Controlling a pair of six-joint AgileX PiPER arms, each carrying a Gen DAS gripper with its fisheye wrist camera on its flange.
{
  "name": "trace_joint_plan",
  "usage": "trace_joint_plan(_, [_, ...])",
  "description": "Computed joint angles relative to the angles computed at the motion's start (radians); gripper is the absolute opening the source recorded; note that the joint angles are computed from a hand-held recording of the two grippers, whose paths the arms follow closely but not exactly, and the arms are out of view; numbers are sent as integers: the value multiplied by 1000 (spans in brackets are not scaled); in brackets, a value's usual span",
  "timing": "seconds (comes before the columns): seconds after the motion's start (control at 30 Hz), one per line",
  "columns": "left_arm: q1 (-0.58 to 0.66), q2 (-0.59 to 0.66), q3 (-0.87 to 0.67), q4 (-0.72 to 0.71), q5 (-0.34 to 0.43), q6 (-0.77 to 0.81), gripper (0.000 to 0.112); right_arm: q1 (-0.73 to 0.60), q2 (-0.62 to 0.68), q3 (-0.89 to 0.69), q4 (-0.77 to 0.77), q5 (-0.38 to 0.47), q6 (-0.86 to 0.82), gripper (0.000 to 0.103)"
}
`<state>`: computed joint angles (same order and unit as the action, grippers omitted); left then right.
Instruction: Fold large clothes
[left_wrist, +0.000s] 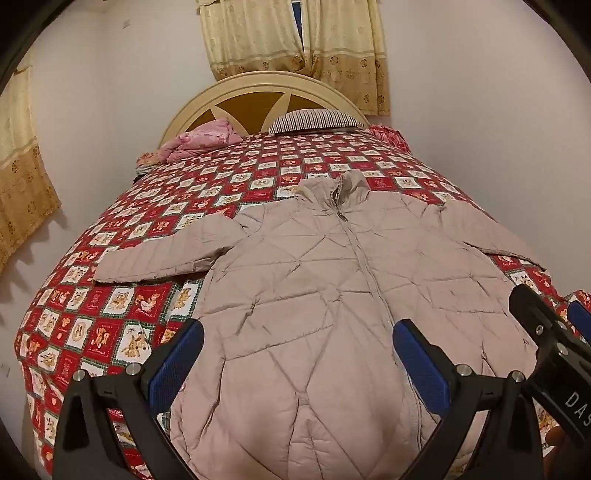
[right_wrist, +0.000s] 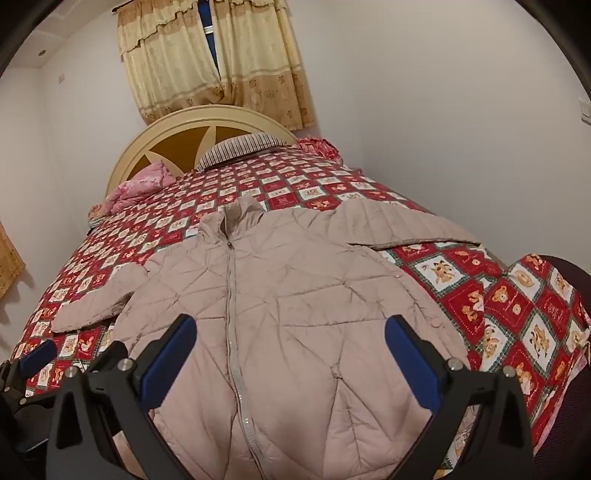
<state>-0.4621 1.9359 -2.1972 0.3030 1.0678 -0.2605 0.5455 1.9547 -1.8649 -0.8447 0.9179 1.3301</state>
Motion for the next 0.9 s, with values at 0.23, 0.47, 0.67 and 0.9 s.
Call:
trace_joint_plan(0.23, [0, -1, -2, -7, 0, -7, 102, -2, -4, 20, -12, -12, 14, 103])
trace_joint_plan(0.47, [6, -11, 14, -12, -9, -2, 102, -7, -15, 42, -14, -22, 14, 103])
trace_joint_plan(0.67, [2, -6, 5, -9, -2, -2, 102, -8, -13, 37, -9, -18, 12, 103])
trace_joint_plan(0.9, [-3, -7, 7, -6, -1, -6, 102, -9, -14, 42, -9, -21, 8, 103])
